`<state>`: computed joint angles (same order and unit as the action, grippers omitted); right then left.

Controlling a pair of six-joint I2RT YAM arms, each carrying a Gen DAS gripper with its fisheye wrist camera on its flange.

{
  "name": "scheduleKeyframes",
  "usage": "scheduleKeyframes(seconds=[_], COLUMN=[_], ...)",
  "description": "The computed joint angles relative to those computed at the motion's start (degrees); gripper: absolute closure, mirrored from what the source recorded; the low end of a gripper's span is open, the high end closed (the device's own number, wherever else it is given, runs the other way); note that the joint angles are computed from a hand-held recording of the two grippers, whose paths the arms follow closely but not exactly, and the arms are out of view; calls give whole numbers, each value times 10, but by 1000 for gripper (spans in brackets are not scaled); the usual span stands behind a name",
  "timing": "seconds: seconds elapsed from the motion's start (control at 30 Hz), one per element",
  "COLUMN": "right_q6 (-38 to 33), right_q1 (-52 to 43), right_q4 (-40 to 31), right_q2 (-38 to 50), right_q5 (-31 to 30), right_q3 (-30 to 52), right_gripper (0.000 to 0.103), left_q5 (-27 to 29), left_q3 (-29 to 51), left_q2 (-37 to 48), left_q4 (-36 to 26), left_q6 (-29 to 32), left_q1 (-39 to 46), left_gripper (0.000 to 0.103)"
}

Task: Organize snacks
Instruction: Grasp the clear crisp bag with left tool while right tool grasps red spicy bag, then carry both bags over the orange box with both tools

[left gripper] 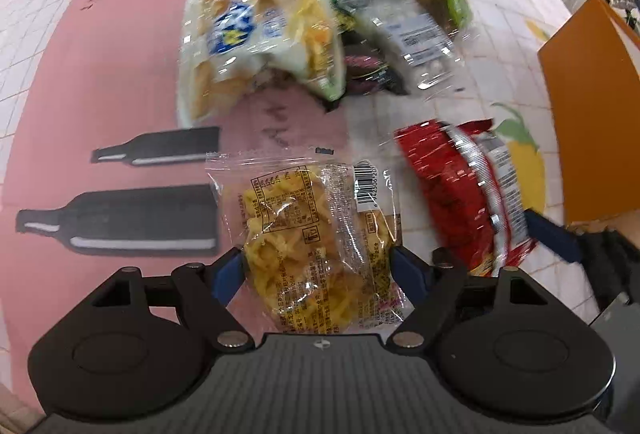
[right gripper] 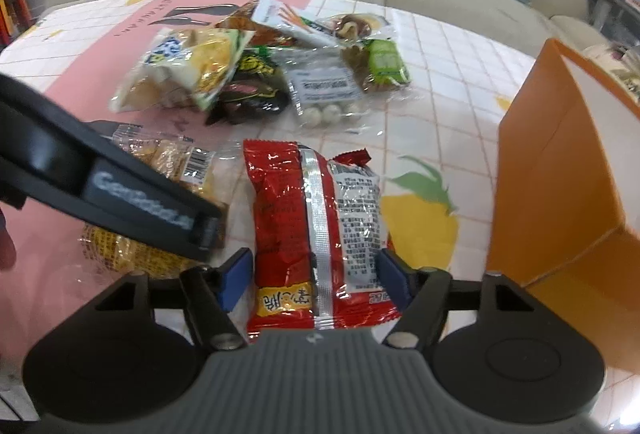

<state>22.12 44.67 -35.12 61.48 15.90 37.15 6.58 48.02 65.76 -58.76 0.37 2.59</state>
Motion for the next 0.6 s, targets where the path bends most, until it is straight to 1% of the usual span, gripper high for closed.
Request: scheduleKeyframes(seconds=[0.07,0.1,0.13,0.2,0.27,0.37,0.43,0.5,0.6], right_q6=[1,1,1,-8,-11,-19,-22,-25,-26], right_q1=[-7,-10,-15,-30,-36,-33,-29,-30,-29], right_q4=[8,15,24,43,60,72,74,71,60], right_q2=[-2,1,6,17,30,29,23,19,17], right_q5=[-5,-2,0,-13,-20,-20,-17,-24,-28], right_q3=[-4,-5,-7,-12,-16,-24,-28,-28,-22], right_gripper=[26,21,18,14,14,15,20,24,28], left_q5=[3,7,11,9,3,-21,-25,-22,-20], left_q3=[3,3,2,-1,-4,-21,-31,-36,-40], left_q2=[5,8,10,13,11,-8,-20,-28,-43], left_q4=[-6,-6,-5,4,8,21,31,35,32], left_q6=[18,22,22,11,4,-9,-18,-12,2], left_q1=[17,23,27,25,18,-10,-18,-15,-8], left_gripper=[8,7,6,5,2,0,0,3,11])
